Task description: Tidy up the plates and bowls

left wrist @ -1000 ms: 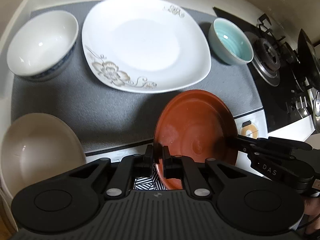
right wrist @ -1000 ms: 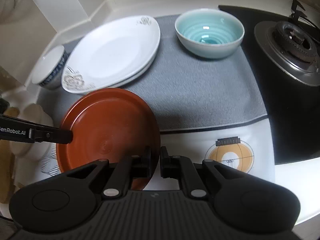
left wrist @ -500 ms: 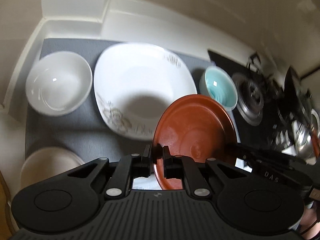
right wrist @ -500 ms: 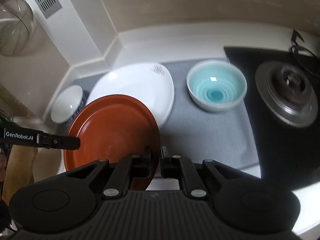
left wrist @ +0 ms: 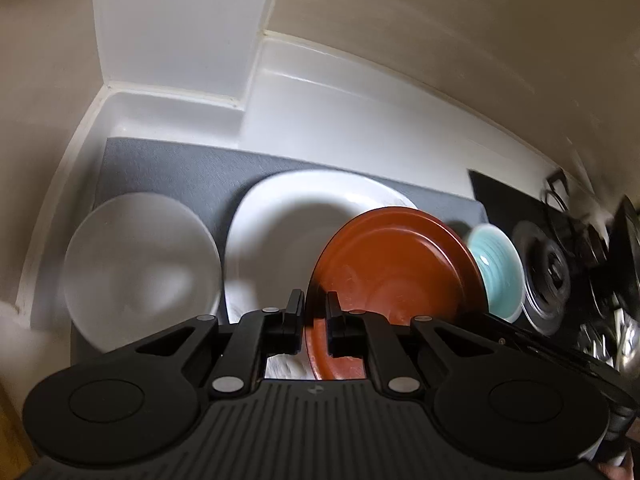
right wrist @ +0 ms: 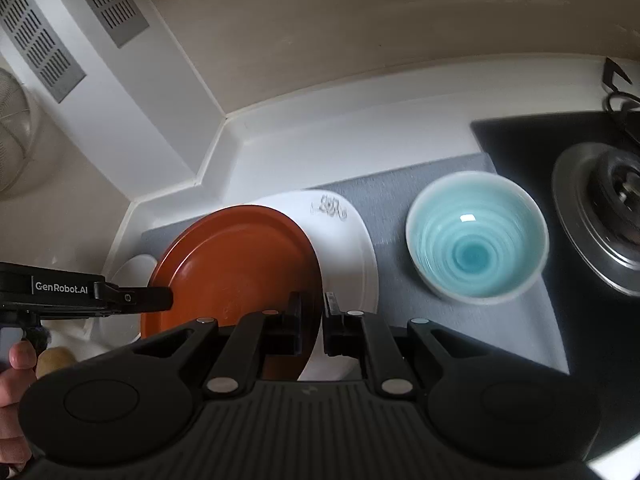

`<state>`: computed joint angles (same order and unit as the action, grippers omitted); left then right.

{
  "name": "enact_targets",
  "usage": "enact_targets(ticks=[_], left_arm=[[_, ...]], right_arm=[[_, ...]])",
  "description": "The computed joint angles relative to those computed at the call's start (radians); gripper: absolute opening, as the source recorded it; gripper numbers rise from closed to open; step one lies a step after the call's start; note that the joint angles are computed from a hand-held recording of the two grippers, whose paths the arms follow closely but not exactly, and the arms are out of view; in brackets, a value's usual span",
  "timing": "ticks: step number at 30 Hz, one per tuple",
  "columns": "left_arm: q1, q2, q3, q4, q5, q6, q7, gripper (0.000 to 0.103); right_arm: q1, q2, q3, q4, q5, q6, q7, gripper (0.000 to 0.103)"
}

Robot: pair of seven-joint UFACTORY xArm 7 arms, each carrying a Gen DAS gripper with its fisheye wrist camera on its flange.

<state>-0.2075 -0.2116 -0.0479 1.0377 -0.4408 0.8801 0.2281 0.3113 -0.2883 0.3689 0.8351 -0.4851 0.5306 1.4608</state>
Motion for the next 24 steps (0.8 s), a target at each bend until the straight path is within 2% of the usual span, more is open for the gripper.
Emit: enact_targets(ticks=[4, 7, 12, 14, 17, 19, 24], left_arm=[[0.003, 0.038, -0.01, 0.022, 0.026, -0.046, -0.02, 0.009], [-0.004, 0.003, -0.018, -0.001, 0.037, -0.118, -0.001, 0.01], [-0.018, -0.04, -0.031, -0.026, 0.114, -0.226, 0.005, 0.01], [-0.017, 0.003, -0.03, 0.007, 0.133, -0.199, -0.032, 0.01], [-0.021, 0.064, -0.014, 0.041, 0.088, -0.155, -0.024, 0.009], [-0.013, 0.097, -0.019, 0.049, 0.093, -0.141, -0.043, 0.009], [0.007, 0.169, -0.025, 0.062, 0.082, -0.083, -0.092, 0.009]], right_arm=[[-0.023, 0.044, 0.0, 0.028, -0.057, -0.022, 0.019, 0.01], [-0.032, 0.044, 0.012, 0.057, -0.134, -0.011, 0.057, 0.009], [-0.006, 0.083, 0.018, 0.153, -0.231, 0.089, -0.034, 0.01], [0.005, 0.109, -0.009, 0.158, -0.227, 0.075, -0.038, 0.01], [0.02, 0.157, -0.044, 0.159, -0.211, 0.073, -0.042, 0.01], [0.031, 0.18, -0.066, 0.152, -0.203, 0.056, -0.036, 0.009], [0.064, 0.232, -0.094, 0.153, -0.218, 0.062, -0.004, 0.009]])
